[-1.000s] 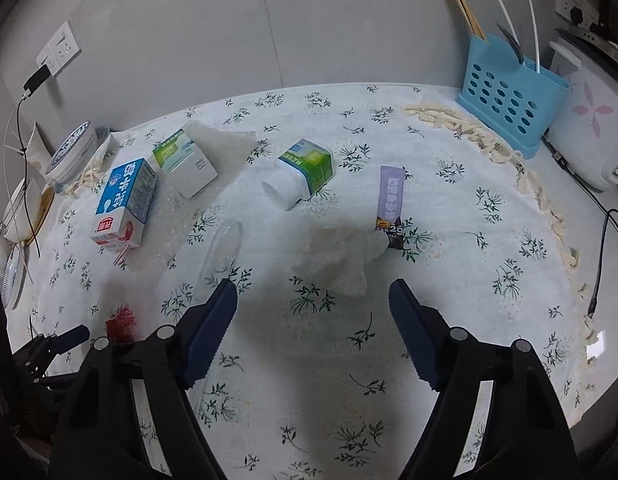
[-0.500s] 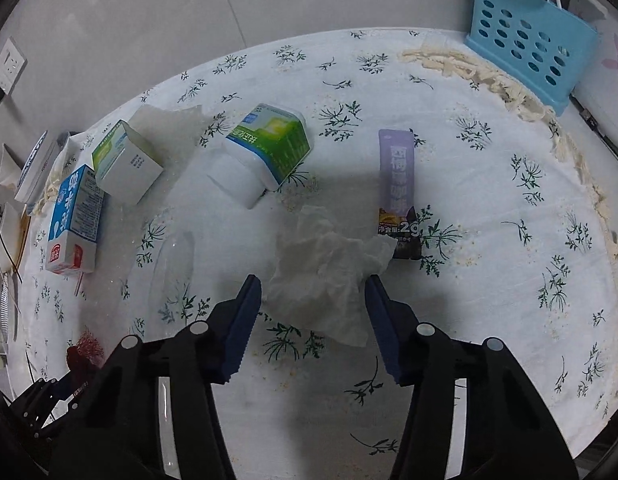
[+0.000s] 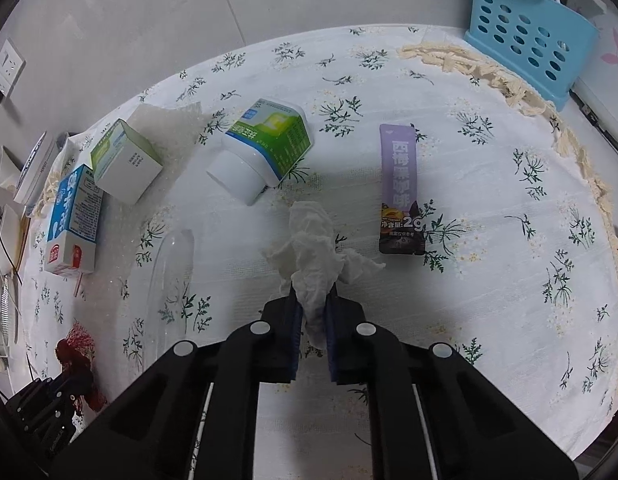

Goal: Collect trash
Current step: 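Lift the red mesh bag and white tissue and carry them toward the bin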

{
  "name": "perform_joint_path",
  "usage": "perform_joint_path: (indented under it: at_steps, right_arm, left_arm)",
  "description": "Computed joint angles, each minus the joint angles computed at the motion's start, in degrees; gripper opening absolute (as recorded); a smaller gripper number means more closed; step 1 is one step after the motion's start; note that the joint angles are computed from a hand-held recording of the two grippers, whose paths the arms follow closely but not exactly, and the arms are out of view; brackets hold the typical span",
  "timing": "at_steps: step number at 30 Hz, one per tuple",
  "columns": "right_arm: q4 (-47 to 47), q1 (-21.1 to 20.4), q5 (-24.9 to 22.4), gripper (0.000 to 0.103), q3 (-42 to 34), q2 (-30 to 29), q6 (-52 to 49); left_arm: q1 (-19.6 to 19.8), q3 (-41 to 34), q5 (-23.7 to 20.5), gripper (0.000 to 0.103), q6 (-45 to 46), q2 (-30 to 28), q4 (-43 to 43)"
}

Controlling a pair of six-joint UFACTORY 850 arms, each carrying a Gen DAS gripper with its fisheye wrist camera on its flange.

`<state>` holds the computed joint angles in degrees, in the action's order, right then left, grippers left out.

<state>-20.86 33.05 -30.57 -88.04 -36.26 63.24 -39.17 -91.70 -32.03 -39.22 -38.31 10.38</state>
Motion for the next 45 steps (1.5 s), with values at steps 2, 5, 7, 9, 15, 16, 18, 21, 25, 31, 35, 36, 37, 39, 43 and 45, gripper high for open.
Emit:
perform_joint_path:
  at_steps: [2, 5, 7, 9, 15, 16, 18, 21, 25, 31, 35, 36, 37, 39, 43, 45]
  right_arm:
    - [-2.4, 0.5, 0.1, 0.009, 0.8, 1.0, 1.9]
    - [-4.5, 1.1, 0.5, 0.009, 1.8, 2.3, 3.9]
    - [-5.9, 1.6, 0.5, 0.009, 1.9, 3.0, 5.1]
    - [-7.3, 2.0, 0.8, 0.009, 3.0, 4.3, 6.5]
    - [-10.8, 3.4, 0.8, 0.009, 4.8, 7.2, 10.1]
    - [-11.6, 3.8, 0.7, 0.009, 5.2, 7.7, 10.8]
    - [-12.6, 4.3, 0.9, 0.009, 6.1, 8.8, 12.0]
    - [-14.6, 5.3, 0.6, 0.009, 7.3, 10.2, 14.0]
    - [-16.5, 6.5, 0.0, 0.009, 8.8, 12.1, 16.0]
    - [-19.1, 8.2, -1.0, 0.009, 11.4, 15.2, 19.5]
    - [-20.4, 9.2, -1.5, 0.009, 13.0, 16.9, 21.2]
    - [-20.6, 9.5, -1.7, 0.009, 13.4, 17.3, 21.6]
    - [-20.7, 9.6, -1.7, 0.009, 13.8, 17.7, 21.9]
    - [-21.2, 10.2, -2.0, 0.009, 14.6, 18.4, 22.6]
    - [-21.3, 11.3, -2.6, 0.009, 15.8, 19.5, 23.4]
    - [-21.3, 12.0, -3.3, 0.009, 16.2, 19.9, 23.7]
  left_arm:
    - [0.1, 0.4, 0.5, 0.014, 0.0, 0.5, 0.0]
    - [0.3, 1.0, 1.3, 0.014, 0.3, 1.2, -0.3]
    - [0.3, 1.4, 1.9, 0.014, 0.5, 1.9, -0.6]
    - [0.2, 1.4, 2.0, 0.014, 0.1, 2.2, -0.2]
    - [-0.2, 2.0, 2.1, 0.014, -1.0, 3.7, 1.2]
    - [-0.2, 2.1, 2.2, 0.014, -1.1, 3.9, 1.4]
    - [-0.4, 2.6, 2.4, 0.014, -1.3, 4.6, 1.7]
    - [-0.7, 3.4, 2.6, 0.014, -2.0, 5.5, 2.6]
    - [-1.2, 4.2, 2.8, 0.014, -2.3, 6.5, 2.8]
    - [-2.0, 5.9, 3.1, 0.014, -3.2, 8.1, 3.2]
    - [-2.6, 7.2, 3.2, 0.014, -3.8, 9.2, 3.7]
    - [-2.8, 7.6, 3.3, 0.014, -4.2, 9.6, 3.9]
    - [-2.9, 8.0, 3.4, 0.014, -4.4, 10.0, 4.1]
    - [-3.3, 8.7, 3.5, 0.014, -4.8, 10.7, 4.3]
    - [-4.0, 10.0, 3.8, 0.014, -5.6, 12.0, 4.9]
    - [-4.4, 10.6, 3.8, 0.014, -5.9, 12.6, 5.1]
